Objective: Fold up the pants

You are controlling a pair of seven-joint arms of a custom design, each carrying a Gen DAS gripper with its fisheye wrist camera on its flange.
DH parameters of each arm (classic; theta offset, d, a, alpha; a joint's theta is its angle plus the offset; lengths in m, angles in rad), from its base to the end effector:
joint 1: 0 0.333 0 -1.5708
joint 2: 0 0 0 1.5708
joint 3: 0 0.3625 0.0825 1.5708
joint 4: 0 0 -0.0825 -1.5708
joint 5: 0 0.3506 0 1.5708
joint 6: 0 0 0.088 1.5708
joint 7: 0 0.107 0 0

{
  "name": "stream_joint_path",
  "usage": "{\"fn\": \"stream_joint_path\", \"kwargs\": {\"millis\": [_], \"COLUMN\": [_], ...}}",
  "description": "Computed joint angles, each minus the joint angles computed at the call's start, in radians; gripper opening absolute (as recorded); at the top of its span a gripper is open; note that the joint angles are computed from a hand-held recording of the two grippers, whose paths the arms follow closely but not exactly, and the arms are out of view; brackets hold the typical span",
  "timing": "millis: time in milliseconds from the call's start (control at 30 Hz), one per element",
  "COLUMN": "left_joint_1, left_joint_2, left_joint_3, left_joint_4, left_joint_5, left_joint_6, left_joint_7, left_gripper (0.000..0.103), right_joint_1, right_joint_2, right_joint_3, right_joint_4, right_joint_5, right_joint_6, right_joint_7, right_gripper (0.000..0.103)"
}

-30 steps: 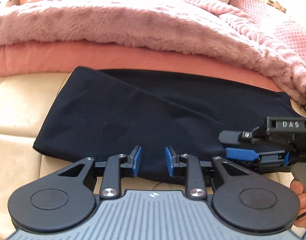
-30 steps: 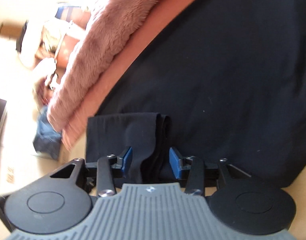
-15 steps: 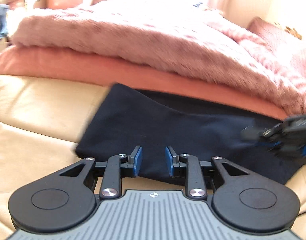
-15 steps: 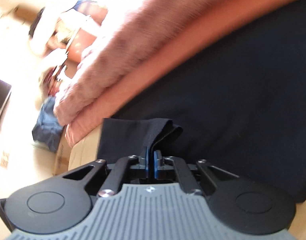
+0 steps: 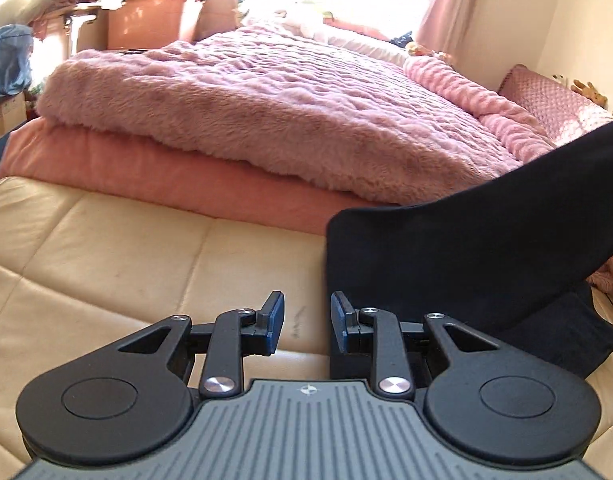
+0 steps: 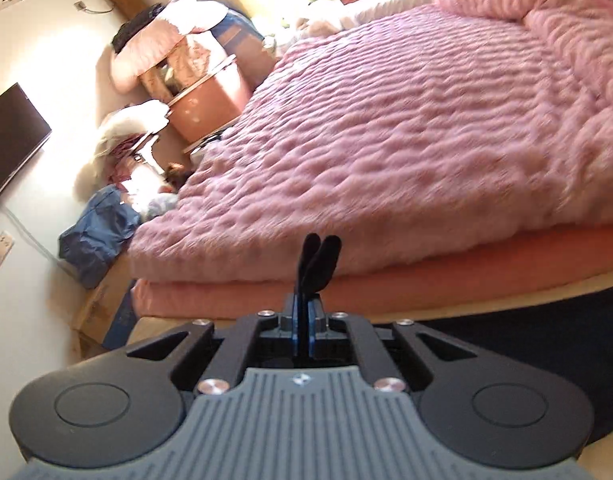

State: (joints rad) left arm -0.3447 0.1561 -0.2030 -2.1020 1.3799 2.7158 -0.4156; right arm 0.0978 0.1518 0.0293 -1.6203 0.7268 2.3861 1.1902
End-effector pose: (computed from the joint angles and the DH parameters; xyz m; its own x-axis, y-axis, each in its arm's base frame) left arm 0.4696 -0.3222 0.4428 0.1687 -0.9621 0.2140 -0.6265 -0.2723 -0.7303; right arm 0.6247 0.0844 0.6552 0.2755 -0.8434 -0.4613 -0.7898 0.0749 -0.6087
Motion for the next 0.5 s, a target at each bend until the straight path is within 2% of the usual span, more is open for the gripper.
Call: {"fn": "stream_joint_path", "kwargs": {"millis": [133,267,500], "left_joint_1": [-0.011,-0.031,-0.078], "left_joint_2": [0.052,0.120,0.237], "left_joint_3": [-0.001,0.010,0.046], "left_joint_4": [0.059,0.136,0.259], "left_joint_5": [-0.021,-0.075,-0.209], "left_joint_6": [0.011,0.025,0.064], "left_joint_7": [0.053,0.152,0.344], "left_gripper": [0.032,0.032,0.032], "right_joint_1": [-0.065,-0.130,-0.171], "right_joint_2": [0.010,0.038,0.158], "right_joint_3": [-0.059,-0.093,-0.106], "right_joint_4": [0.056,0.066,0.001], "right_joint_5": [-0.091,-0.139,-0.227], "right_joint_6": [-0.055,-0.074,0.049], "right_joint_7": [0.010,0.013,0.058], "right_gripper": [0.000,0.000,0.000]}}
